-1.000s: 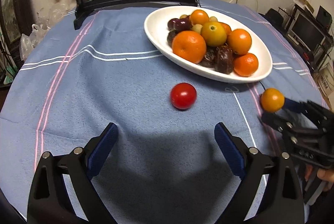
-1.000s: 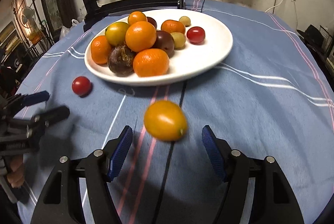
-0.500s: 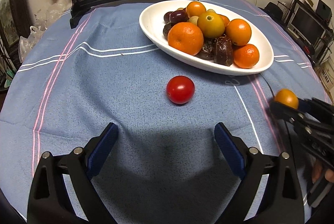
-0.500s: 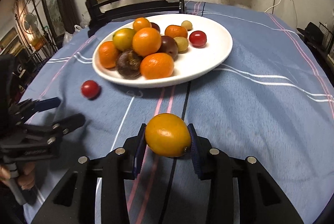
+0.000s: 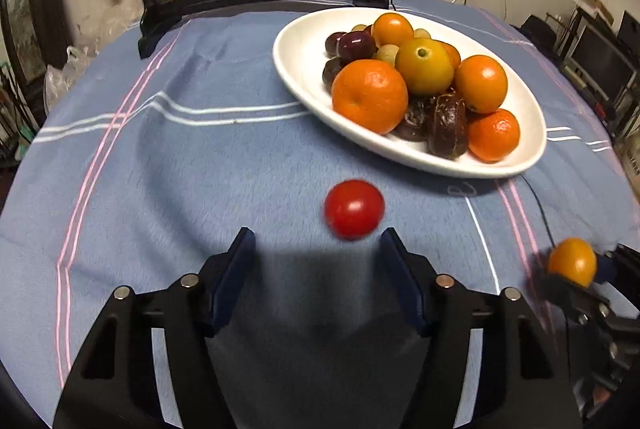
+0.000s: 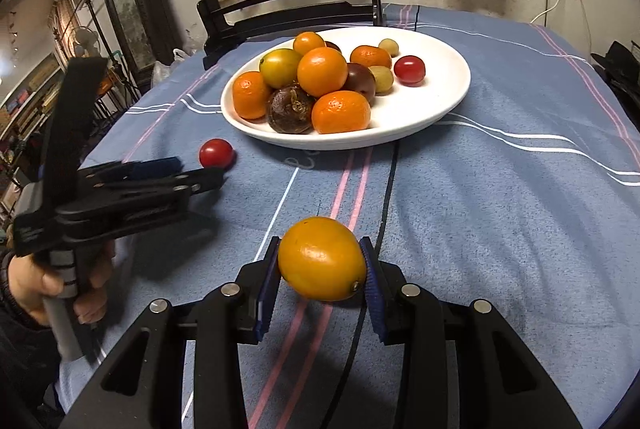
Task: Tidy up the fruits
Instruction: 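Grasp a yellow-orange fruit with the right tool while the left grasps a red tomato, then lower the yellow-orange fruit and tomato onto the plate and open both tools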
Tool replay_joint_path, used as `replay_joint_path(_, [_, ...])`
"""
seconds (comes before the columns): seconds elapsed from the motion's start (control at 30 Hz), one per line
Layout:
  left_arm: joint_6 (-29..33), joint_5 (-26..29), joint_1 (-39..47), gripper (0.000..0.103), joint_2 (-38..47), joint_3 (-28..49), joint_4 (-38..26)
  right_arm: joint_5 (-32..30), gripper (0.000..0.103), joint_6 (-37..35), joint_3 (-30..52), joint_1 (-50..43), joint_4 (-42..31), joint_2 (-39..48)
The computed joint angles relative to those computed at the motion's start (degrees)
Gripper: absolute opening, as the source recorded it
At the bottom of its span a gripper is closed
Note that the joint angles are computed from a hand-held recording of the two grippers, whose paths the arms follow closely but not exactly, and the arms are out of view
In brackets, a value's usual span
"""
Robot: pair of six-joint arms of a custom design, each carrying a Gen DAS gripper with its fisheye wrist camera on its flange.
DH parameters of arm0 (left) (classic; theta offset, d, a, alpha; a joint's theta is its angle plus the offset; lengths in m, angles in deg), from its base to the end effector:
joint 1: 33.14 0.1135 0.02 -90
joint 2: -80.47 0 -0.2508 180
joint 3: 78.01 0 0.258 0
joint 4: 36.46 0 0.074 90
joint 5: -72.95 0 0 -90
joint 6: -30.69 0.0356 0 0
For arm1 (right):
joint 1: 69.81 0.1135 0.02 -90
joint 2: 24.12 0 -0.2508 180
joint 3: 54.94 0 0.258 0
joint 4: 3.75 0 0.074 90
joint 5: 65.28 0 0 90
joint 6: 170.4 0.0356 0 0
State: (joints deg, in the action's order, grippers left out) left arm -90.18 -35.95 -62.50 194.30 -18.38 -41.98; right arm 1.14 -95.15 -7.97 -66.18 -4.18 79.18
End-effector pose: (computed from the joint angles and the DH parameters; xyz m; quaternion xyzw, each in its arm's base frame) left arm 0.2903 -0.1501 0.0407 -0.0554 0.9515 0.0078 0.3024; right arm 0.2777 0.0319 0.0537 -0.2075 0.9166 0.1677 0.2976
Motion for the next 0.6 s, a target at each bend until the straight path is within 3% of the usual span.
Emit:
replay_joint_path(0.13, [1.13,-1.40,-0.52,0.058,2.45,3.44,-0.76,-0.88,0.039,-0.37,0.32,-0.74,-0.53,0.23])
replay_joint_path(0.2, [2.06,-0.90,-0.63,0.029,2.45,3.54,0.13,-0.92,0.039,-0.41,0.45,-0.82,-0.69,0.32])
replay_joint_path(0.4, [0.99,1.32,-0.99,0.029,-1.16,1.54,-1.75,-1.39,0.039,0.54,-0.41,-1.42,0.67,-0.53])
replay_joint_path(0.6, [1.99,1.28,-3.01,0.029,-11.28,-2.78,-3.90,-2.32,0.039,3.04,-2.08,-2.66,1.93,-5.93])
